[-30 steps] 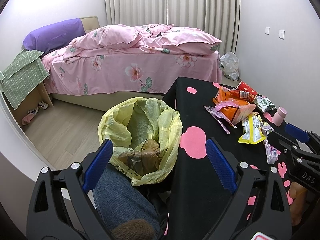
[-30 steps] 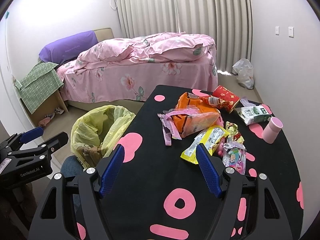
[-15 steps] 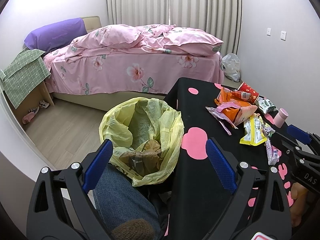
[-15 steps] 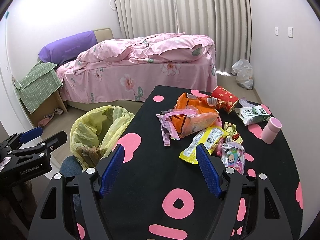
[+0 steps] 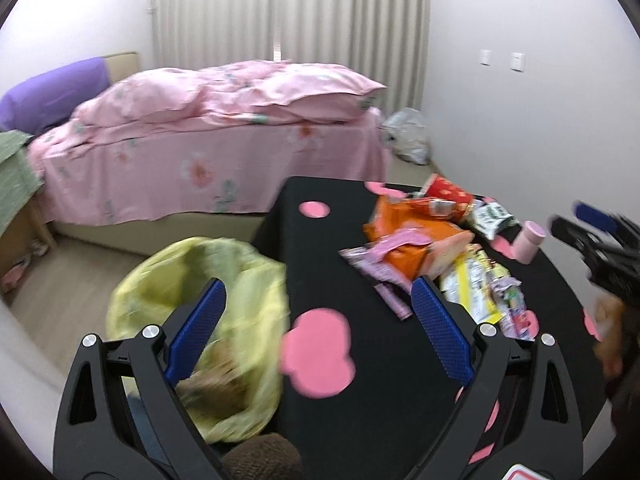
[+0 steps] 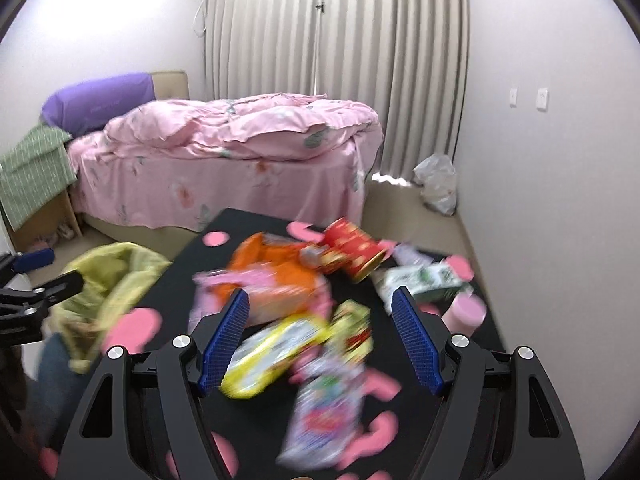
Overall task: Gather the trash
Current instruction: 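Grasp the red paper cup with the right gripper while the left gripper reaches toward the pink plastic spoon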
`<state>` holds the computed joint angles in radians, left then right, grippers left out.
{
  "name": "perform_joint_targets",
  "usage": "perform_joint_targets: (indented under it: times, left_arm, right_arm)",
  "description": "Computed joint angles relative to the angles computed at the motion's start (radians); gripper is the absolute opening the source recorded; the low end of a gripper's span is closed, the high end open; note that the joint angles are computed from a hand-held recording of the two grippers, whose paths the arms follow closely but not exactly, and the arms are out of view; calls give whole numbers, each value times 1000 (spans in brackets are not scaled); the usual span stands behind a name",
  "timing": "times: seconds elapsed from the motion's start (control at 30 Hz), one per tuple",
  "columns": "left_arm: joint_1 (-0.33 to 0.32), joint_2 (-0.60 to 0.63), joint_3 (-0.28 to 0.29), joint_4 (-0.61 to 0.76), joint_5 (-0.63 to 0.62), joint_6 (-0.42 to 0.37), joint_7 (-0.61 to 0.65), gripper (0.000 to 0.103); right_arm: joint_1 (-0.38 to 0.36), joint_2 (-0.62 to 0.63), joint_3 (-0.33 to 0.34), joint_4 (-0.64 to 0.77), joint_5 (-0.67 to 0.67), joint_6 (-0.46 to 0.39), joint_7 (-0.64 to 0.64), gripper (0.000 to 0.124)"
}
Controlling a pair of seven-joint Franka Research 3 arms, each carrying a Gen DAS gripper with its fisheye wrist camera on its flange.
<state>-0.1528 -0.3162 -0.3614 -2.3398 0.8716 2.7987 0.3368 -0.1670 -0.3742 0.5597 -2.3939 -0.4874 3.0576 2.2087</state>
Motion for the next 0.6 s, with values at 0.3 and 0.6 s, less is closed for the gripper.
perform_joint_targets:
  times: [0.3,0.6]
  left_arm:
    - [-54,322,72,252,-39,112,121,93]
    - [-41,462,36,347,-681,108,698,93]
  right_arm:
    - [237,485,-258,434,63,-167,-465,70]
    - [343,847,-323,928,203,-524,-702,62]
